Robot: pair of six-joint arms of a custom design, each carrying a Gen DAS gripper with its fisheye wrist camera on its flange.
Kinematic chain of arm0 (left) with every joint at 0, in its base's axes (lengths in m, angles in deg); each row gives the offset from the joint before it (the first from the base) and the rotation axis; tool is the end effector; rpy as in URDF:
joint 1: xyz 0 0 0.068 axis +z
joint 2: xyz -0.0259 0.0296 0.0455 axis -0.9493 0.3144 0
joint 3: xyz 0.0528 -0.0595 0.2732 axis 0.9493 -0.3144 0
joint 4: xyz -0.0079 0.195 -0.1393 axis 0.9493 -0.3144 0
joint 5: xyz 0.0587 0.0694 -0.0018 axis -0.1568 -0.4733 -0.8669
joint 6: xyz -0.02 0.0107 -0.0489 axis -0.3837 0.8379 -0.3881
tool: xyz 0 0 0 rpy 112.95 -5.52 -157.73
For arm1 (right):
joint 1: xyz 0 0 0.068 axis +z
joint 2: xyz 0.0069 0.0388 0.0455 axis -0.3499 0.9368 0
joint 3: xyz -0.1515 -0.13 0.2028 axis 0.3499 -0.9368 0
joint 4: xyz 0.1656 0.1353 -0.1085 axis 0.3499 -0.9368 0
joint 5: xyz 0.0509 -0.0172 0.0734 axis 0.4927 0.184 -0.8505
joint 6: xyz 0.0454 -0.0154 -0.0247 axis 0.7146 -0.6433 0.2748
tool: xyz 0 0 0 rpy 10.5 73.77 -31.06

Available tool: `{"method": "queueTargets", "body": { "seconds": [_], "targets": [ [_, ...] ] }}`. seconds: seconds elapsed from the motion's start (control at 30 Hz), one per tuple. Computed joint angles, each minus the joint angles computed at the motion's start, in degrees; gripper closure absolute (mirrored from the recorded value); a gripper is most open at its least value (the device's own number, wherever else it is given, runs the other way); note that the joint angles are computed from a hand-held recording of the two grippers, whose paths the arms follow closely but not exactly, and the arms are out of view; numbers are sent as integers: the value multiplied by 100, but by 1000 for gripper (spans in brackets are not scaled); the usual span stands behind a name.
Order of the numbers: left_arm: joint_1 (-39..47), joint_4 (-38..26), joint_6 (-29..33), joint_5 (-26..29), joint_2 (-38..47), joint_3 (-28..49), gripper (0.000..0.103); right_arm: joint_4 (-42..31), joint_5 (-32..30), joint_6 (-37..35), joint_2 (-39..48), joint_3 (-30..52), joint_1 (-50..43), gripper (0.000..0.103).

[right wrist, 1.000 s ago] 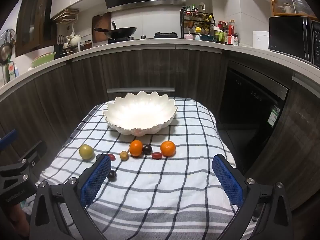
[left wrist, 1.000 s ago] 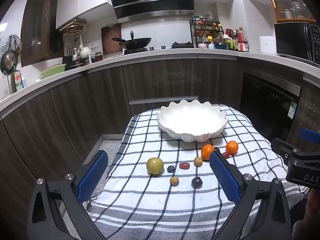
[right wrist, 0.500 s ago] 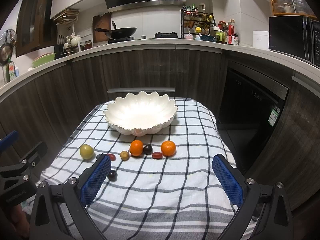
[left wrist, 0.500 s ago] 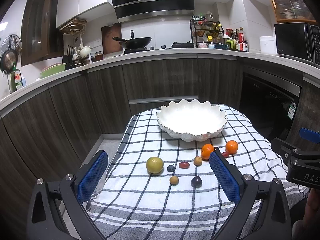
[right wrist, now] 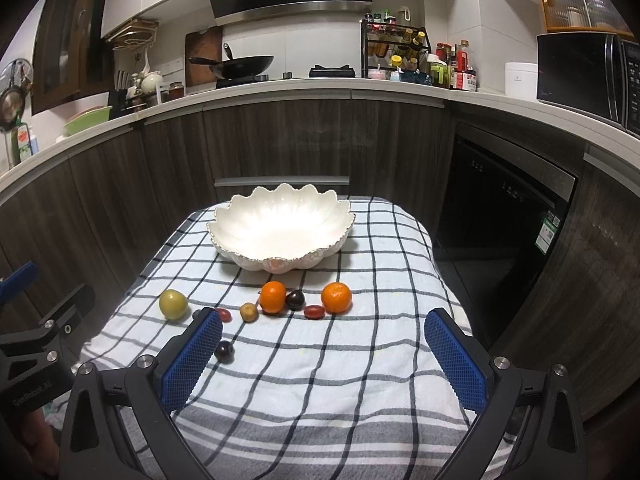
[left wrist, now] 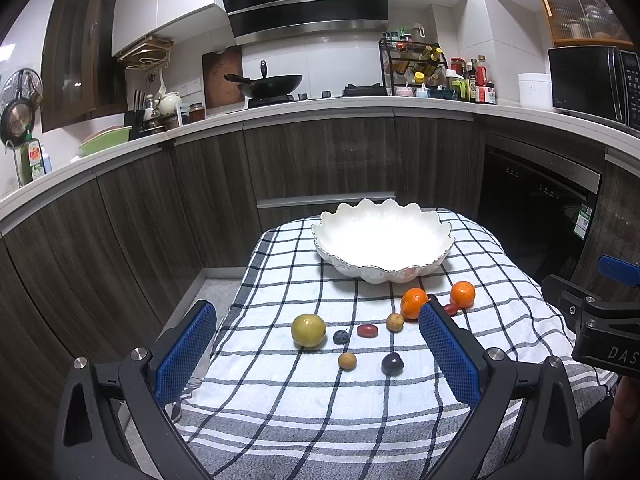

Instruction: Organize fruits

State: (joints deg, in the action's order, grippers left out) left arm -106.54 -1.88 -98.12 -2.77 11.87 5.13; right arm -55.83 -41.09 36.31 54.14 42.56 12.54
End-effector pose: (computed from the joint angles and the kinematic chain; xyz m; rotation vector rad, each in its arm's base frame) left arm 0.2440 -0.1412 0.1666 -0.1419 2.0568 0.2131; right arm 0.2899 0.1758 0.1743 -0.2354 2.1503 0.1141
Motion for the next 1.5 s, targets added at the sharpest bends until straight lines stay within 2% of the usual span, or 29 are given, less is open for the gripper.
{"method": "queueTargets", "body": {
  "seconds": [1.5],
  "targets": [
    [-55, -69, -64, 78, -69, 25, 0, 8, 16, -1, -35, -19, -9, 0]
  ]
}}
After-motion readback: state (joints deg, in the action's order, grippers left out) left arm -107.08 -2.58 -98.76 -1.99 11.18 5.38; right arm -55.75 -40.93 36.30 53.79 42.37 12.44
